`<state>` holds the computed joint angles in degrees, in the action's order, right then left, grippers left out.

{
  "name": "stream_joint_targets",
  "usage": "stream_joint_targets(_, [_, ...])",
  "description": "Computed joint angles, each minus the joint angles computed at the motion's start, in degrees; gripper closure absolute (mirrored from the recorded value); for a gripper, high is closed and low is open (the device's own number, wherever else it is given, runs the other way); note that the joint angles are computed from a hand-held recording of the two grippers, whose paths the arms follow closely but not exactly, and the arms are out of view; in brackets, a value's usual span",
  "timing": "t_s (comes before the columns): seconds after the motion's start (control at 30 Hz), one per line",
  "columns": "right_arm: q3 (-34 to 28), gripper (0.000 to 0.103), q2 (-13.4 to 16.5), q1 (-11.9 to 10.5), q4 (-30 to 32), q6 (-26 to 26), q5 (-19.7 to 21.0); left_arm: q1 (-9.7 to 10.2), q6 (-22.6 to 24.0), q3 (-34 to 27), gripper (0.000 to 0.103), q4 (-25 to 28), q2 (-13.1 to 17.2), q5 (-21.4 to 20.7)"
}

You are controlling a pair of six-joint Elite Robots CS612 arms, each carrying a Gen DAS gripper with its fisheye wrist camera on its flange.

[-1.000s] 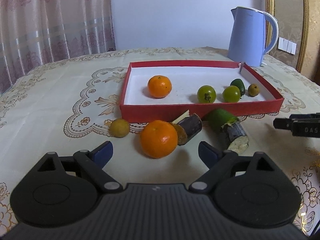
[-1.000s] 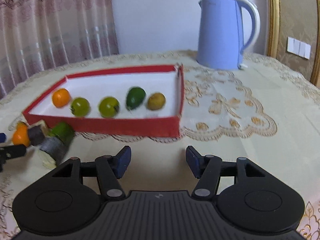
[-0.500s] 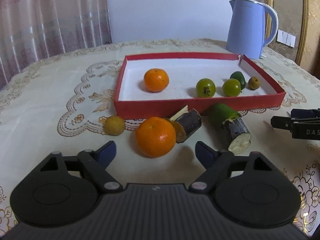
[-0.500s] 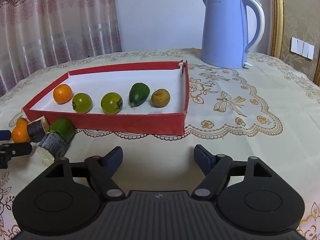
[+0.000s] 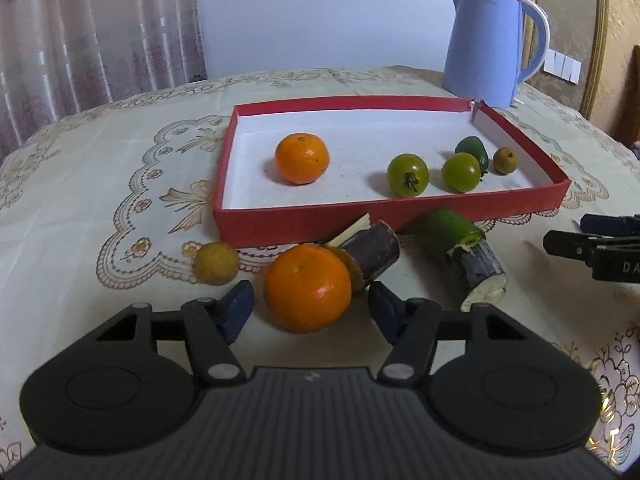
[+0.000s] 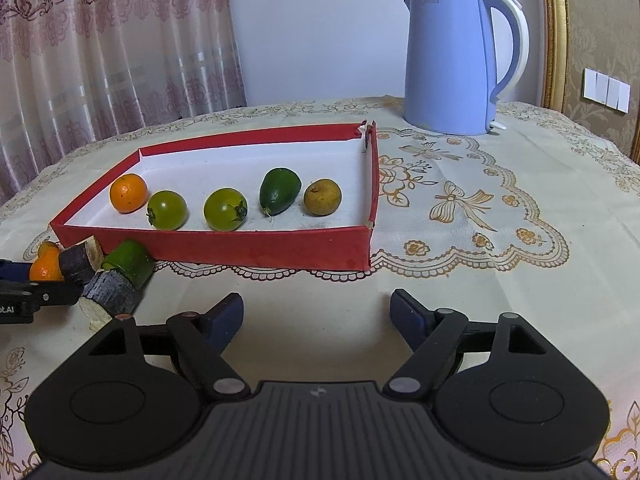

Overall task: Organize fruits
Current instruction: 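Reach the left gripper to the large orange and close on it, then carry the orange into the red tray and open the left gripper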

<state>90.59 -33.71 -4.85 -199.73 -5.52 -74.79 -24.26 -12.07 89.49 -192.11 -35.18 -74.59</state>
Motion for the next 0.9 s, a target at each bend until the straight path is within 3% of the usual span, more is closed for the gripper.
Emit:
stream_joint_targets(0.4, [0.0,0.022,0.0,0.0,0.0,0.1,0.1,-0.26,0.3,1.3,0.063,-1.7,-0.4,1.3])
stream_joint_targets(0.9, [0.0,0.022,0.0,0.0,-0.1,0.4,0.3,-0.52,-0.4,3.0,0.063,-4.2,-1.2,2.8])
